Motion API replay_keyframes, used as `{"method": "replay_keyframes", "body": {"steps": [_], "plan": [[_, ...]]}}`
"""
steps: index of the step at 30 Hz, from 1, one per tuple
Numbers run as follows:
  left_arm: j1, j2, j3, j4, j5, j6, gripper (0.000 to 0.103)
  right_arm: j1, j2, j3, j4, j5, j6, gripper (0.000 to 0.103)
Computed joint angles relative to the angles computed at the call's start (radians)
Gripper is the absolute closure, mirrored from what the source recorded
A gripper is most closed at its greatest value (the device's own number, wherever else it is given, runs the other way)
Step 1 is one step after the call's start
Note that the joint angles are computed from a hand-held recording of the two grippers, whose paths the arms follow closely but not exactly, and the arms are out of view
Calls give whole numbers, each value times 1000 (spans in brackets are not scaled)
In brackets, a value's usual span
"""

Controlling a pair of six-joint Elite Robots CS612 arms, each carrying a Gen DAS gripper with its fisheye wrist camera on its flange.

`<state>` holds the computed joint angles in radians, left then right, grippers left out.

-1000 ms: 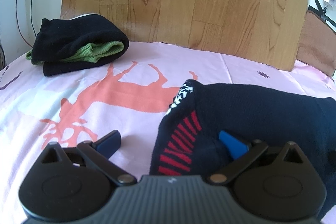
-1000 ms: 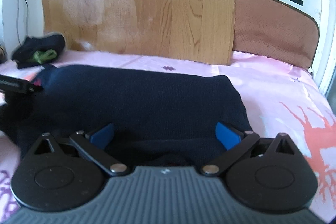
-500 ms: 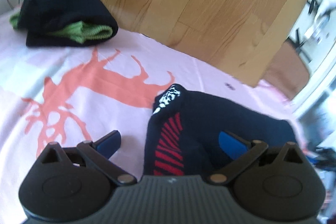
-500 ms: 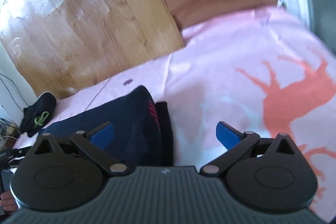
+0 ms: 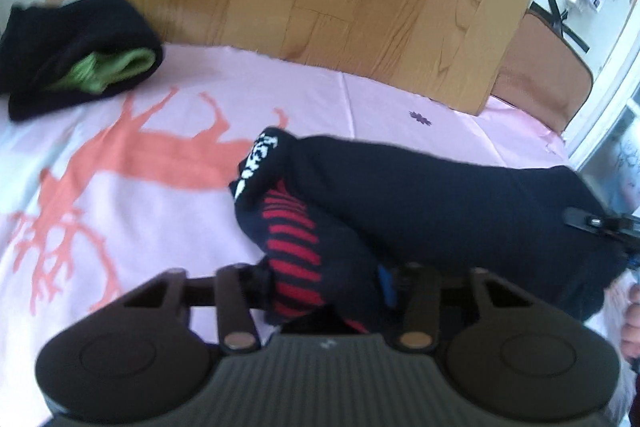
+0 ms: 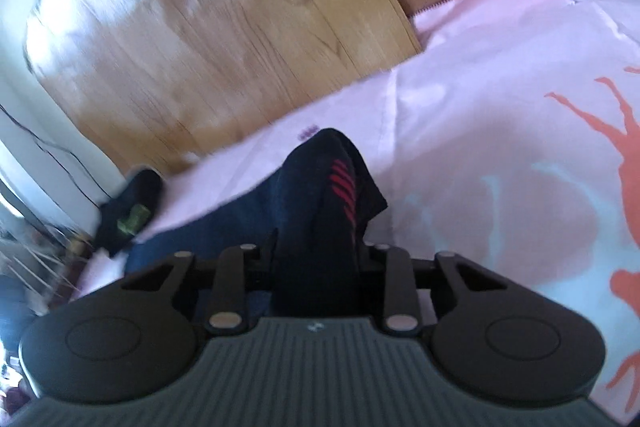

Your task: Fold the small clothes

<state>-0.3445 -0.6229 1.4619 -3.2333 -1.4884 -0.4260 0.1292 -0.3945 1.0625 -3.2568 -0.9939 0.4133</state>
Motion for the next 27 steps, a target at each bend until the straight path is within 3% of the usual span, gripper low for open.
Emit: {"method": "replay_keyframes", "body": {"steps": [5, 8, 10, 11, 13, 14, 17, 19, 22, 23, 24, 25, 27], "plan": [[-13, 26, -81, -38, -65, 87, 70, -9, -34, 67, -192, -32, 19, 71], [-18, 62, -143, 0, -105, 107, 70, -15, -61, 124, -309, -162, 7, 71], [-24, 78, -176, 93, -99, 102, 68, -20, -68, 138, -274, -227, 18, 70], [-24, 83, -184, 125, -99, 93, 63, -23, -70, 142, -228, -244, 24, 70], [-19, 80, -174, 102, -107, 92, 59, -24, -63, 140, -136, -267, 23, 67], [-16, 74, -165, 89, -105, 93, 48, -25, -57, 140, -127, -272, 28, 66], [-14, 58, -151, 16, -33, 82, 25, -37, -24, 126, -178, -230, 121, 55], [-9, 59, -171, 25, -19, 75, 23, -49, -6, 109, -203, -182, 205, 53], [-5, 93, -250, 107, -33, 92, 28, -56, 0, 104, -224, -143, 240, 51], [-8, 105, -277, 152, -17, 99, 36, -56, 1, 104, -227, -141, 238, 51], [-11, 115, -293, 193, -4, 105, 57, -56, 0, 103, -227, -141, 235, 50], [-15, 130, -322, 257, 9, 114, 66, -57, -1, 105, -228, -140, 232, 50], [-27, 145, -333, 259, 46, 139, 67, -55, -2, 109, -233, -145, 228, 50]]}}
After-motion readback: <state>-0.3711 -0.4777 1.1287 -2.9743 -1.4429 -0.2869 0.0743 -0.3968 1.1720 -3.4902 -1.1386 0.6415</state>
